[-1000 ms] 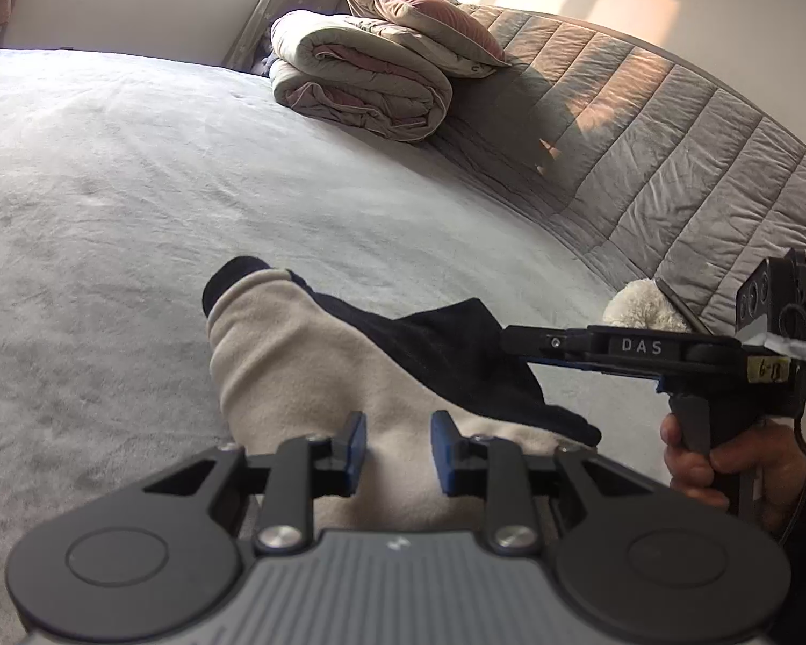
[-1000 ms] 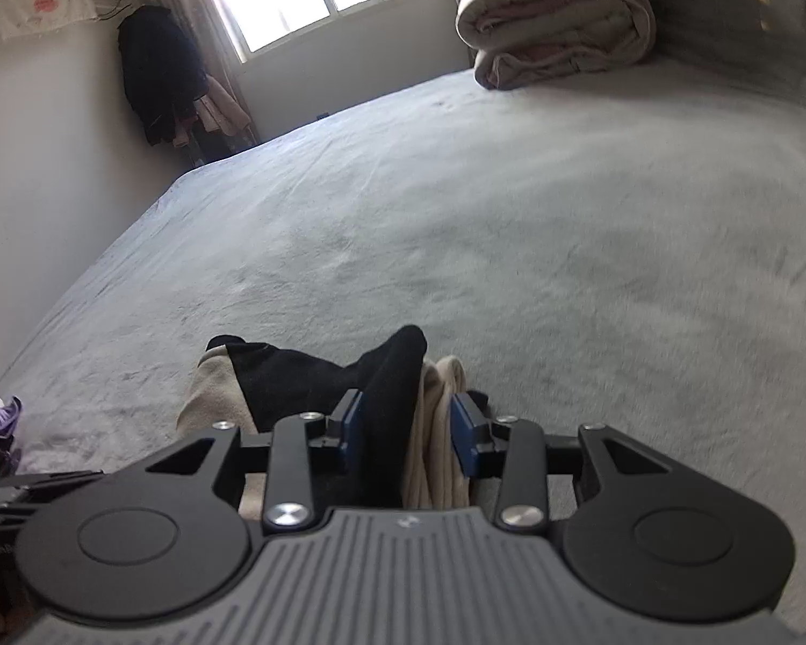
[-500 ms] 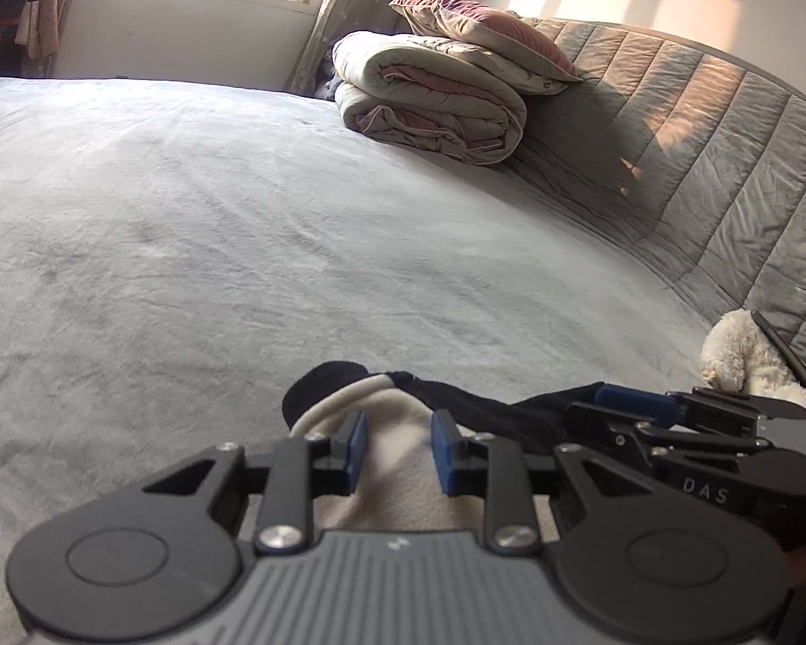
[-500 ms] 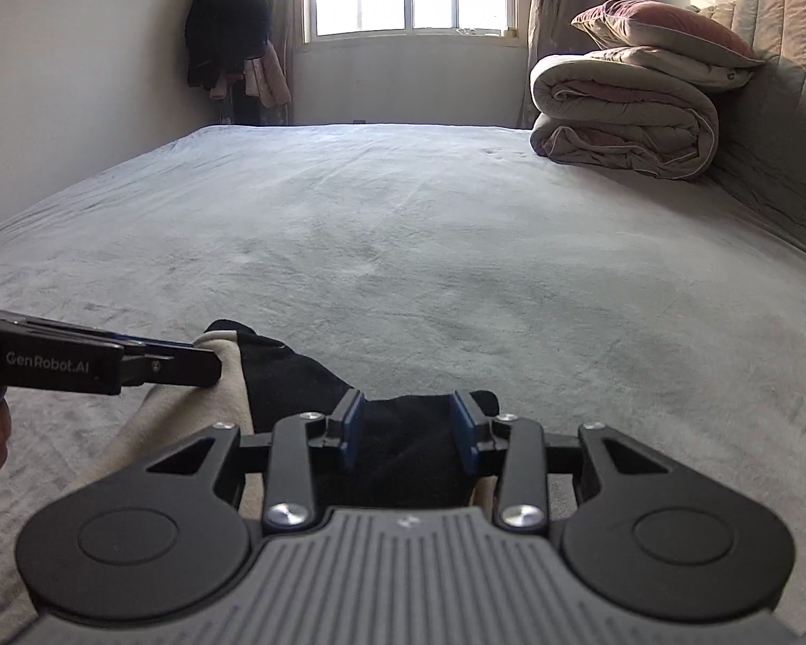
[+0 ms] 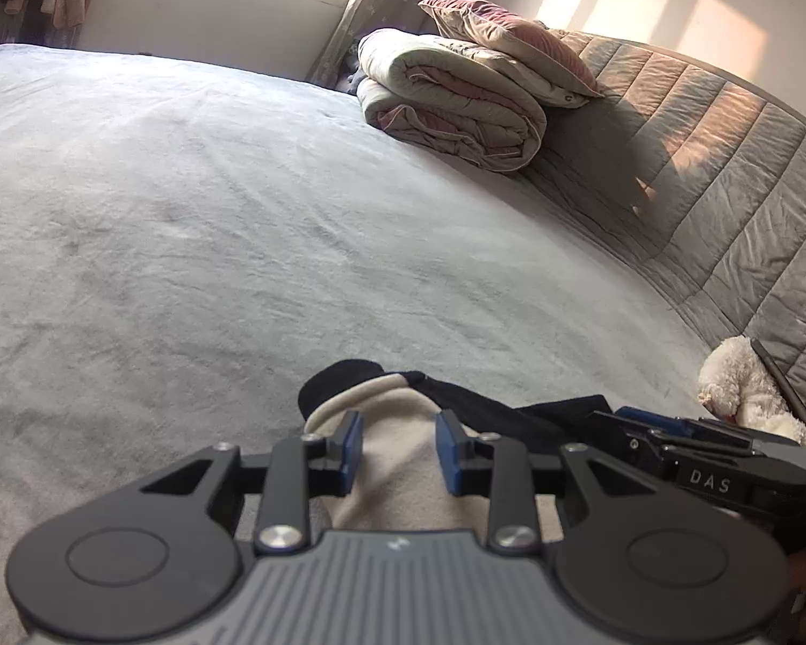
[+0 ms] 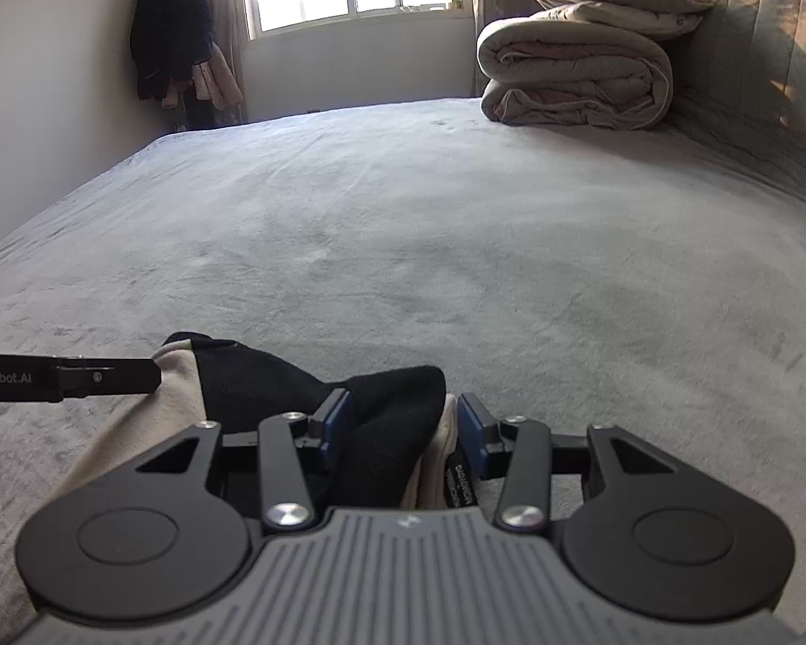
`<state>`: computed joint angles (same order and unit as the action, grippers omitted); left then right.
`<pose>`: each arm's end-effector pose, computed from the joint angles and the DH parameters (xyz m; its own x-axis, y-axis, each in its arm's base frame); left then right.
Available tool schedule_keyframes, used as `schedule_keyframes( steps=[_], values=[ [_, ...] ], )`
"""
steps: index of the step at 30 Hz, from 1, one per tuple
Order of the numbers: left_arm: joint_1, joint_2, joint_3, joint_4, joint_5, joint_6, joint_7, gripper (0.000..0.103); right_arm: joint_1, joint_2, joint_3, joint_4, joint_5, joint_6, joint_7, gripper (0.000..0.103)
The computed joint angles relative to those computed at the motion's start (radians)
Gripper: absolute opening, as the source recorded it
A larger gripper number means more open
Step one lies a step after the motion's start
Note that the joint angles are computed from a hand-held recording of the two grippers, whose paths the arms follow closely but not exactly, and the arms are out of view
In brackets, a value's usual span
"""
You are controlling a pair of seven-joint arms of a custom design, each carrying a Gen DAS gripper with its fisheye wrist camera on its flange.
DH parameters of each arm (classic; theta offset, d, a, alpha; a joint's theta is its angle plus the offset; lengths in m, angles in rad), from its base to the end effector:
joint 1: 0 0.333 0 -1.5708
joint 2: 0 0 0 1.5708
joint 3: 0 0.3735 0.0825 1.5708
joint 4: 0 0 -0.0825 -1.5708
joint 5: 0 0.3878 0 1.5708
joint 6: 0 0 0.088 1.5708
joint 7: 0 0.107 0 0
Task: Fold clothes
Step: 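Press the folded bundle flat and open both grippers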
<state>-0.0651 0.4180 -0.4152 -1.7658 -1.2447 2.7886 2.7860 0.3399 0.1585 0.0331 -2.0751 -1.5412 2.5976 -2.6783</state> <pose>0.6607 -0.2501 0.4359 -0.6087 -0.7019 0.3698 -0.6399 0.1588 -0.7519 0.5567 0.2384 0.4315 -0.3354 -0.9379 -0.0891 -0.4865 0.2534 -0.8362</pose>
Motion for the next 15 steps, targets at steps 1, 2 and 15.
schedule_keyframes(
  steps=[1,2,15],
  values=[
    [0.010,-0.014,-0.005,-0.012,-0.012,-0.007,0.018,0.030,0.004,-0.009,0.001,-0.002,-0.013,-0.006,0.004,0.045],
    [0.016,-0.029,-0.006,-0.023,-0.022,-0.016,0.035,0.030,0.008,-0.021,0.005,-0.006,-0.030,-0.009,0.011,0.045],
    [-0.034,-0.181,0.085,-0.194,-0.060,-0.143,0.181,0.030,0.058,-0.058,0.059,-0.032,0.000,-0.021,-0.093,0.045]
  ],
)
